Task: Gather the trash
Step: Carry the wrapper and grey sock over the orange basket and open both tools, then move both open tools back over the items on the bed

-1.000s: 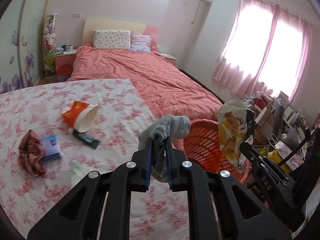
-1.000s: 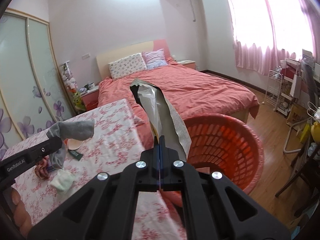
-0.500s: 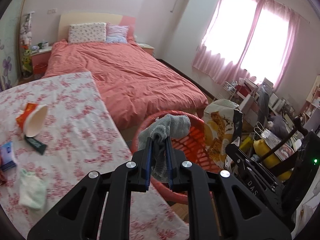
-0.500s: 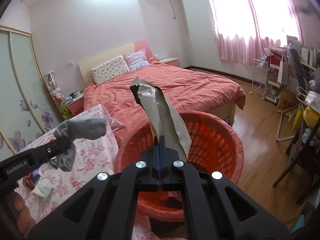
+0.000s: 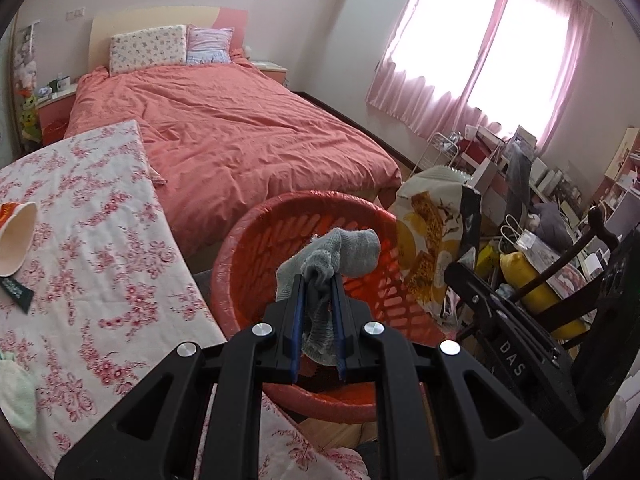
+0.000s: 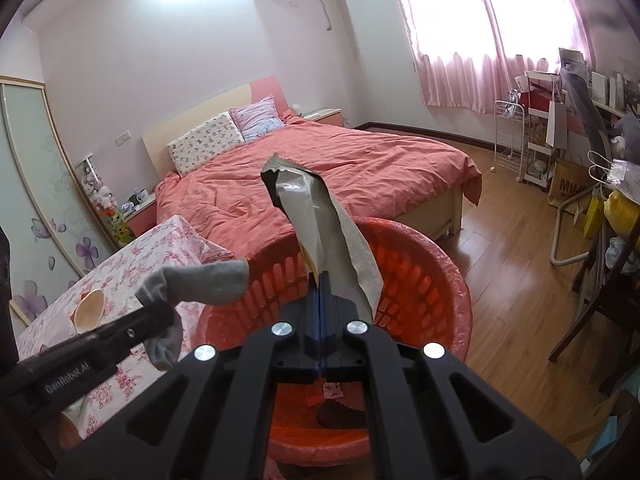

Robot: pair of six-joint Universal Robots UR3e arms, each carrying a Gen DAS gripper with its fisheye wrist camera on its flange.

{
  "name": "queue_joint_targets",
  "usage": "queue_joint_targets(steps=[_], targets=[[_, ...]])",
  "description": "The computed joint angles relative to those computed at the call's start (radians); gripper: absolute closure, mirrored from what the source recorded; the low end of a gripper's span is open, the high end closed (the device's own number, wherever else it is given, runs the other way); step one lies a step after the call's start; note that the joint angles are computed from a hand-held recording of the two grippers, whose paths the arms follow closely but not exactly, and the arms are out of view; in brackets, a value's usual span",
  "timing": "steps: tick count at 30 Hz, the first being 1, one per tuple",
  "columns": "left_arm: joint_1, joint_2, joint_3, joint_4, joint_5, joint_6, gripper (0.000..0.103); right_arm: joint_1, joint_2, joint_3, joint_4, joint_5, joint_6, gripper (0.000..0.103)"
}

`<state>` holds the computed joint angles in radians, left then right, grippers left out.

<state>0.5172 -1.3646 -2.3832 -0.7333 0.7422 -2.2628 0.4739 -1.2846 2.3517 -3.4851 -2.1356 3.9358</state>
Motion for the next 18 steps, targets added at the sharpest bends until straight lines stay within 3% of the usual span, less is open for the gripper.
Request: queue_joint_targets(steps=[3,4,6,9,13,18], targets=[[-0.034,-0.043,0.004,0.053,0.029,-0.039,0.089,-0.013,0.017,-0.002,-0.015,0.023,0.0,0.095],[-0.037,-0.058,0.009,0.062,0.035,-0.043,0.086,-0.018,0.021,-0.004,-0.015,0.028,0.003,0.094],[-0.045,-0.077,0.009,0.088,0.051,-0.063,0.07,-0.033,0.022,0.002,-0.022,0.039,-0.003,0.091],[-0.041,-0.085,-0.002,0.121,0.069,-0.078,0.067,-0.033,0.018,0.01,-0.014,0.032,0.005,0.084],[0.005,-0.061,-0.01,0.097,0.078,-0.061,0.063,-0.015,0.006,0.015,0.017,-0.002,0.024,0.069],[0.105,0.018,-0.054,0.08,0.089,0.012,0.053,0.021,-0.004,-0.008,0.079,-0.032,0.031,0.065]])
